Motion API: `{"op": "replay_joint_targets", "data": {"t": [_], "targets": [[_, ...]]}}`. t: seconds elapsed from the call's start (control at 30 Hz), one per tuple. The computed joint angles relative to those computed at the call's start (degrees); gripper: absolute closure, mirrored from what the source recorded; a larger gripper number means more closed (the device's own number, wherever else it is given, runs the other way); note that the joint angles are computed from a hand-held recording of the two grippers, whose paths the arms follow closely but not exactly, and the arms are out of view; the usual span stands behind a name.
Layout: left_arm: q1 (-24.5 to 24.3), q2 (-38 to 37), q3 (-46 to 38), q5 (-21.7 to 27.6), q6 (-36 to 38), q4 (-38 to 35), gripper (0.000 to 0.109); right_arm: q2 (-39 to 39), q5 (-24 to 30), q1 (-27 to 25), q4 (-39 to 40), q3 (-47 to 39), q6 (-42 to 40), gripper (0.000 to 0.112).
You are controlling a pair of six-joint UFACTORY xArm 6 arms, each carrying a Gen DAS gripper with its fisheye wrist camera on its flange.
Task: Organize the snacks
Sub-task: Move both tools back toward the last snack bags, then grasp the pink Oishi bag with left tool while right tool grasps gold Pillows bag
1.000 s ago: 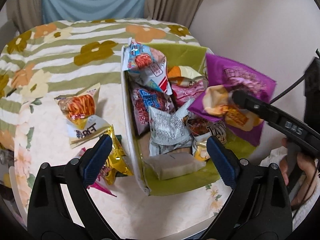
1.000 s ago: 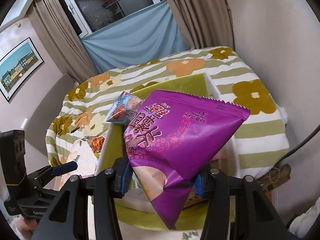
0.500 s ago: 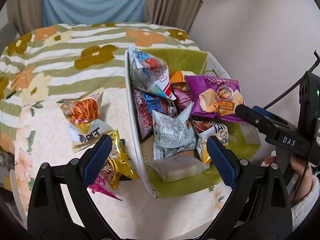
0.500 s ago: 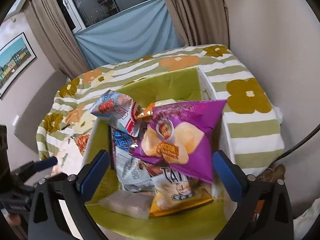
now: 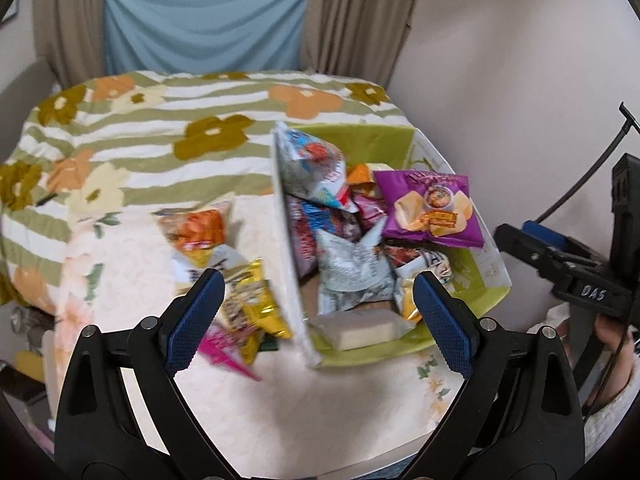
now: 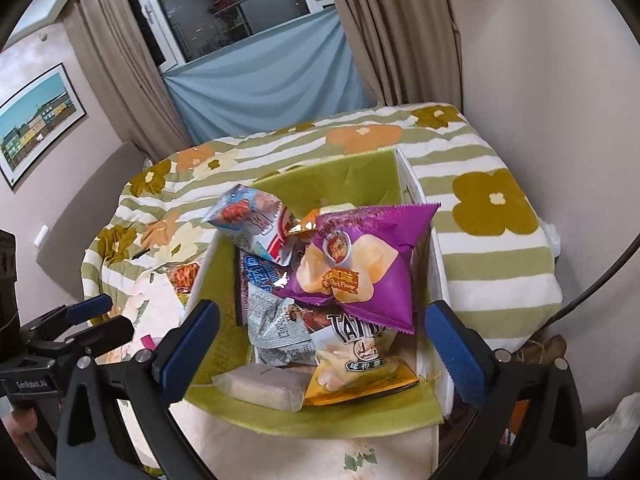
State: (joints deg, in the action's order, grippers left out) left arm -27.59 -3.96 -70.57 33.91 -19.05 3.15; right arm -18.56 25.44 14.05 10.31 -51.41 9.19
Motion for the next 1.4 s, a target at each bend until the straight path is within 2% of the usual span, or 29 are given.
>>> {"op": "replay_joint_targets", "data": {"t": [0.27,0.33,0.5,0.73,0.93,1.13,1.4], "targets": [[4.34,-11.99,10.31,1.34,-6.02,8.75,0.014,-5.02,-1.72,3.82,-1.03,2.52,-0.49,0.01],[5.88,-13.99,12.19,1.67,-5.24,8.16,0.014,-5.47,-2.23,5.34,-3.57,2.81,2.2,0.01],[10.71,-16.88,16.21,1.46,2.47,1.58,0.014,-5.26,-2.99,9.69,-11.22,2.78,10.94,0.01],[17.28,-17.6,18.59,3.95,21.81,-12.81,0.014,0.24,-3.4,15.82,-23.81,-0.61,29.1,0.01],[21.28,-15.06,17.29,6.25,38.23,-20.58,0.014,6.91,0.58,20.83,-33.23,-6.74,43.86,0.01],[22.09,-12.0,16.91,5.58,52.44,-24.2,0.014,11.58,6.3,24.78,-40.91,-11.61,56.58,0.01],[20.52,-2.8,13.99,4.67,75.41,-34.49,0.014,16.37,13.23,28.71,-48.66,-14.37,74.72,0.01]]}}
